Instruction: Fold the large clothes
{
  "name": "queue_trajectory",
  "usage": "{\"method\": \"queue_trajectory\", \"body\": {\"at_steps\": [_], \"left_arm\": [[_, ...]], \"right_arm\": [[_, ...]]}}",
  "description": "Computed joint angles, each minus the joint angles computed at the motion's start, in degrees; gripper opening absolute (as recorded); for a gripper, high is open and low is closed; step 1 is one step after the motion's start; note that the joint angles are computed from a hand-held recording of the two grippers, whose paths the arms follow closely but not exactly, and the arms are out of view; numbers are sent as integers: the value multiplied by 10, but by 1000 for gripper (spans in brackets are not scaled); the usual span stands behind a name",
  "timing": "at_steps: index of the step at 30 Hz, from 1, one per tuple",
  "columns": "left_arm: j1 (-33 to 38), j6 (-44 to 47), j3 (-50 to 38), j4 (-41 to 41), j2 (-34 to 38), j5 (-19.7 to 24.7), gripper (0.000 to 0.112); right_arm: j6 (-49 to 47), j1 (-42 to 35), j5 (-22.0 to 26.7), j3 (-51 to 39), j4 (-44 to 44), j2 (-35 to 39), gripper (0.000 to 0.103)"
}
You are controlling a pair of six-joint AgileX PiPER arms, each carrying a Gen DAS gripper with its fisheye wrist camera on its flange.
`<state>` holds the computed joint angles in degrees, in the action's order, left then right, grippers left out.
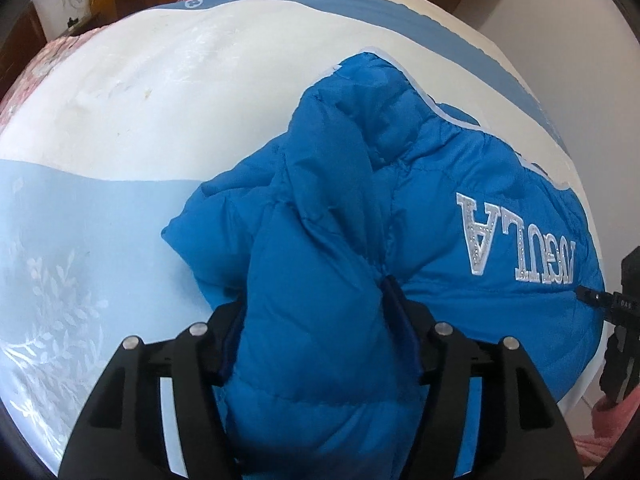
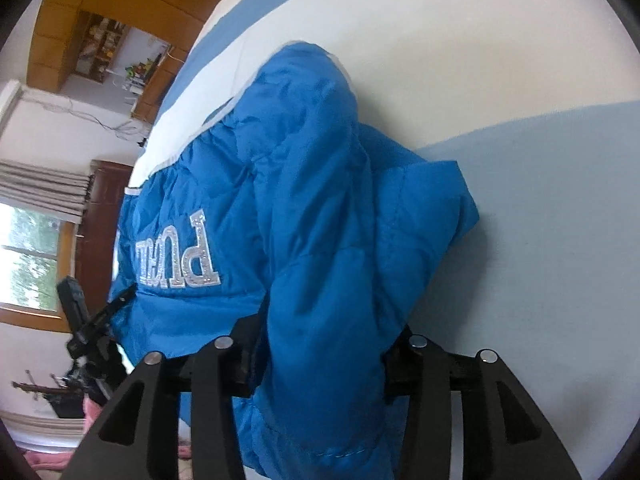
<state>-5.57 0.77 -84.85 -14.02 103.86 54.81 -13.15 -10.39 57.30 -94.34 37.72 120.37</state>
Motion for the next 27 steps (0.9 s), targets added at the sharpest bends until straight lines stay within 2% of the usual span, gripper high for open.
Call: {"method": "queue_trajectory", "body": {"at_steps": [2,4,6,10,12,14,17,19,22,27], "left_arm": [[-4,-18,-3,14,-12,20,63],[-3,-28,-2,24,-33,39,64],[5,-35,12,26,-64,52,69],[19,-64,51,49,-135,64,70],[-12,-119,60,117,-169,58,68],[-46,-147,64,161,-197,61,68],[-66,-133,52,118,-212,64,68],[-90,-128,49,92,-208,59,68],[-125,-133,59,106,-197,50,68],[-122,-129,104,101,-189,31,68]], "right_arm": [[36,15,-6,-10,-54,-16,59],[73,34,-12,-18,-126,-44,60],[107,48,-16,-21,-185,-62,64],[136,70,-35,6,-276,-124,61],[124,81,-37,5,-282,-136,50],[125,104,-29,-2,-287,-143,45],[133,129,-40,11,-297,-148,38],[152,148,-52,20,-311,-143,36],[181,163,-68,40,-332,-137,35],[187,155,-91,66,-319,-115,35]]}}
